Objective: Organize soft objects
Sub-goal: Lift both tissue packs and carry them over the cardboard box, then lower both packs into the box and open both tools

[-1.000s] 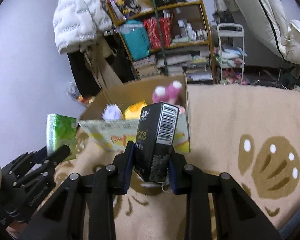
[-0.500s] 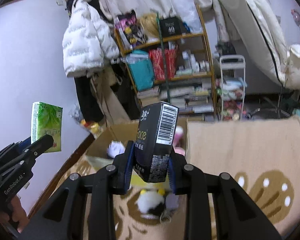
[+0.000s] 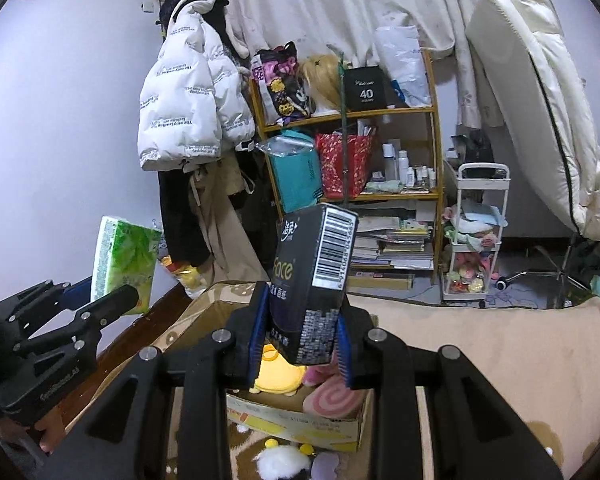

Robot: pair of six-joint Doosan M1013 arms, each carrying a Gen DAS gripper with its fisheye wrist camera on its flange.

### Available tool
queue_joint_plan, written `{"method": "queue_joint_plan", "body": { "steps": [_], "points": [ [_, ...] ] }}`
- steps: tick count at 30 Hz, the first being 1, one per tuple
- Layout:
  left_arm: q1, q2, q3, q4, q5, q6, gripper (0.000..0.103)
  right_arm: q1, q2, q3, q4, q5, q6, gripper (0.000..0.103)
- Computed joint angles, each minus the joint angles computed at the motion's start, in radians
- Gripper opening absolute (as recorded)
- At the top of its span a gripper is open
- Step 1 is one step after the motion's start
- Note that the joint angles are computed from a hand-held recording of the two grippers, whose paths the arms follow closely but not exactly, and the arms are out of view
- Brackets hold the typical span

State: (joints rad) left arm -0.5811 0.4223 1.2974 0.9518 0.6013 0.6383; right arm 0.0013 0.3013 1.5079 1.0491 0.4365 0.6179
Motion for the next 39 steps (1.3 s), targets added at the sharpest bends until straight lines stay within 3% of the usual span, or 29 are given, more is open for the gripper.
{"method": "queue_joint_plan", "body": {
  "steps": [21, 39],
  "points": [
    [0.029, 0.085, -0.039, -0.207, 0.083, 0.101, 0.031, 0.021, 0.089, -0.045, -0.187, 0.079, 0.135, 0.031],
    [0.037, 0.104, -0.054, -0.298, 0.09, 0.148, 0.032, 0.03, 0.131, -0.085, -0.336, 0.126, 0.295, 0.033]
  ]
}}
